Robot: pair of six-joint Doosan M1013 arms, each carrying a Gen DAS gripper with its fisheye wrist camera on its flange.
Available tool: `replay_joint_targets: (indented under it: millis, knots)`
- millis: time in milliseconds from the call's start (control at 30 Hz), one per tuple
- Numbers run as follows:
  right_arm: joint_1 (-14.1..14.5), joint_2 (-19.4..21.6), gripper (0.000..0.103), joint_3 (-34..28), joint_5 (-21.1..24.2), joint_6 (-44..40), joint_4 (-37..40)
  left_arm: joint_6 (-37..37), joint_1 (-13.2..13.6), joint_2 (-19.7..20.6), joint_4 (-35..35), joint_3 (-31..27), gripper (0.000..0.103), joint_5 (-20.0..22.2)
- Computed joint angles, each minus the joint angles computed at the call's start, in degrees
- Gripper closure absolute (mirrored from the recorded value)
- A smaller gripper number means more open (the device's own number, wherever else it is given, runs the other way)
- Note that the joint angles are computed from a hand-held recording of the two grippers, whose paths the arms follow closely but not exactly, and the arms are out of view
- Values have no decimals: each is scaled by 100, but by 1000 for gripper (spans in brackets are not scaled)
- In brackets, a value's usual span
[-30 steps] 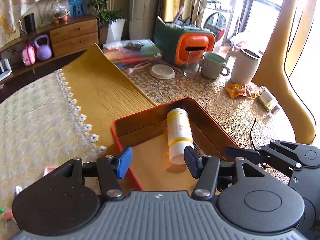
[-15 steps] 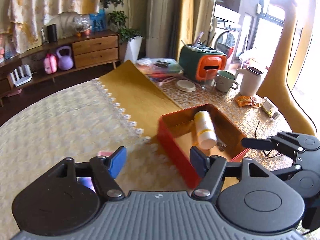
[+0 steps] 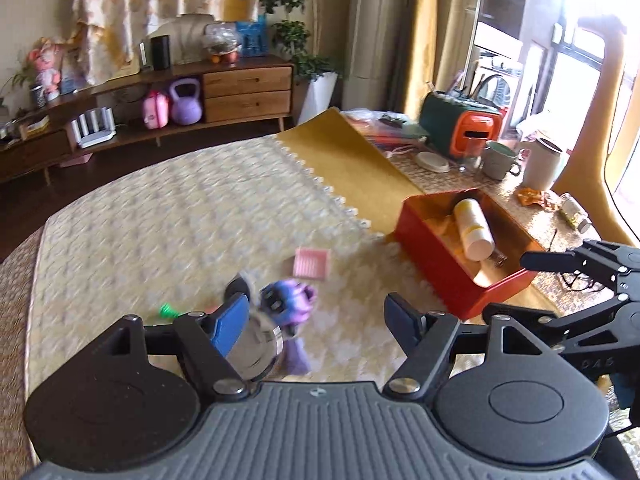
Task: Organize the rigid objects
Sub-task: 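Grasp the blue-labelled jar with the left gripper while the right gripper grasps the red candy packet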
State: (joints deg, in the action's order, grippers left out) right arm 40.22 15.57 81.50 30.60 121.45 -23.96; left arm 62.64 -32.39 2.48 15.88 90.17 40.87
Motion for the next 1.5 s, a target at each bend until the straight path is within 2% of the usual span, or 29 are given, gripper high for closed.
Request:
replay_joint_targets:
  millis: [67, 133, 300, 433, 633, 1067, 1300, 1433, 1500]
  knots:
    - [27, 29, 12, -24, -34, -77, 115, -127, 39, -61, 87, 113, 27, 10]
    - [50, 61, 7, -48, -74, -175, 247, -347, 62, -122, 244, 234, 20, 28]
    - [107, 143, 1, -106, -155, -439, 570, -793, 99, -260, 518, 517, 20, 18]
    - [132, 222, 1, -164, -153, -652, 883, -1330, 31, -317, 1055, 728, 20, 124]
    - [211, 321, 1, -234, -33, -1015, 1200, -1918, 29, -338, 1391, 1036, 20, 168]
    - [458, 528, 1, -312, 222, -1922, 1628, -2393, 61, -101, 1521, 1203, 20, 47]
    - [521, 720, 6, -537, 414, -2428, 1885, -2496, 125, -36, 1415, 1215, 20, -43]
    - [525, 858, 14, -697, 593, -2565, 2034, -2562, 140, 9, 1410, 1200, 20, -88]
    - [511, 920, 23, -770, 673, -2612, 2144, -2561, 143, 22, 1409, 1193, 20, -87]
